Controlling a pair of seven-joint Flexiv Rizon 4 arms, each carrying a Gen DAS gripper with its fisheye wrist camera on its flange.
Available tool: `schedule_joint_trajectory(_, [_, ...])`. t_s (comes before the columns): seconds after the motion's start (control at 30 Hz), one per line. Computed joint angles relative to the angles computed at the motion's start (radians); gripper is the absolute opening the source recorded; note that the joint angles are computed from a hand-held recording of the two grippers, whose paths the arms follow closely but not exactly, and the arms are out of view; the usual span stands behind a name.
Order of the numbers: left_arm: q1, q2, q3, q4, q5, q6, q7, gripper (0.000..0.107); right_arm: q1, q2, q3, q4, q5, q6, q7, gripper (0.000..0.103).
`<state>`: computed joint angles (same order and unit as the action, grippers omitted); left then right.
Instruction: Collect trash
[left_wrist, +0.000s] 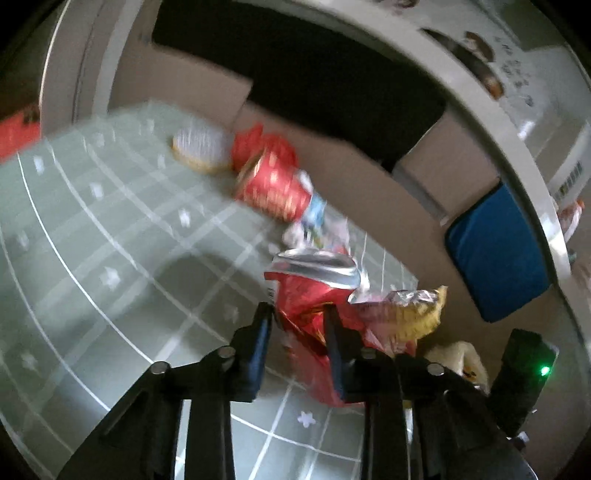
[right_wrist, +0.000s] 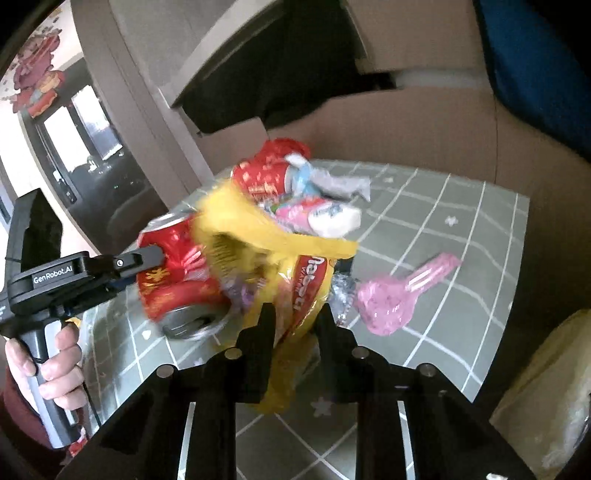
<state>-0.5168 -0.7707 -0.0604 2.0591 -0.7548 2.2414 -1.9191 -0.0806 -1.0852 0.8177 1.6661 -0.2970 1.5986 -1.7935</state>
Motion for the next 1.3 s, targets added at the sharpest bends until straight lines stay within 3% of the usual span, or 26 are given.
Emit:
schedule_joint_trajectory(0.1, [-0.106, 0.003, 0.058, -0.018, -0.163, 0.021, 0.123, 0.028, -0.001, 0.014, 0.004, 0.011, -0.011, 0.024, -0.015, 0.017])
schedule_joint_trajectory(0.37, [-0.099, 0.031, -0.004, 0.016, -0.243, 0.106, 0.205, 0.028, -0.022, 0.049, 0.003, 0.073, -0.075, 0.092, 0.011, 0.013])
schedule_joint_trajectory(0.57, [-0.103, 0.031, -0.048, 0.014, -0.310, 0.174, 0.274, 0.028, -0.035, 0.065, -0.014, 0.101, -0.143, 0.081, 0.046, 0.013])
schedule_joint_trajectory(0.6, [-0.098, 0.031, -0.056, 0.018, -0.311, 0.181, 0.276, 0.028, -0.027, 0.070, -0.031, 0.109, -0.140, 0.103, 0.050, 0.022])
schedule_joint_trajectory(0.63, [-0.092, 0.030, -0.064, 0.022, -0.310, 0.185, 0.274, 0.028, -0.006, 0.082, -0.064, 0.112, -0.135, 0.124, 0.064, 0.046])
schedule_joint_trajectory(0.7, [-0.084, 0.030, -0.076, 0.031, -0.308, 0.190, 0.268, 0.028, 0.010, 0.082, -0.100, 0.111, -0.142, 0.142, 0.094, 0.071])
schedule_joint_trajectory(0.83, [-0.069, 0.021, -0.087, 0.039, -0.309, 0.181, 0.259, 0.028, -0.026, 0.011, -0.050, 0.041, -0.155, 0.018, 0.132, 0.071])
schedule_joint_trajectory(1.03, [-0.053, 0.009, -0.083, 0.050, -0.282, 0.151, 0.225, 0.028, 0.034, -0.048, -0.038, -0.084, -0.100, -0.128, 0.089, 0.071])
schedule_joint_trajectory(1.17, [-0.050, 0.008, -0.074, 0.059, -0.269, 0.137, 0.208, 0.028, 0.128, -0.012, -0.134, -0.101, -0.066, -0.100, 0.080, 0.072])
schedule_joint_trajectory(1.23, [-0.042, 0.008, -0.071, 0.066, -0.245, 0.136, 0.185, 0.028, 0.140, -0.009, -0.139, -0.112, -0.050, -0.120, 0.058, 0.079])
schedule_joint_trajectory(1.3, [-0.039, 0.006, -0.065, 0.070, -0.223, 0.137, 0.168, 0.028, 0.165, 0.007, -0.166, -0.115, -0.034, -0.135, 0.046, 0.079])
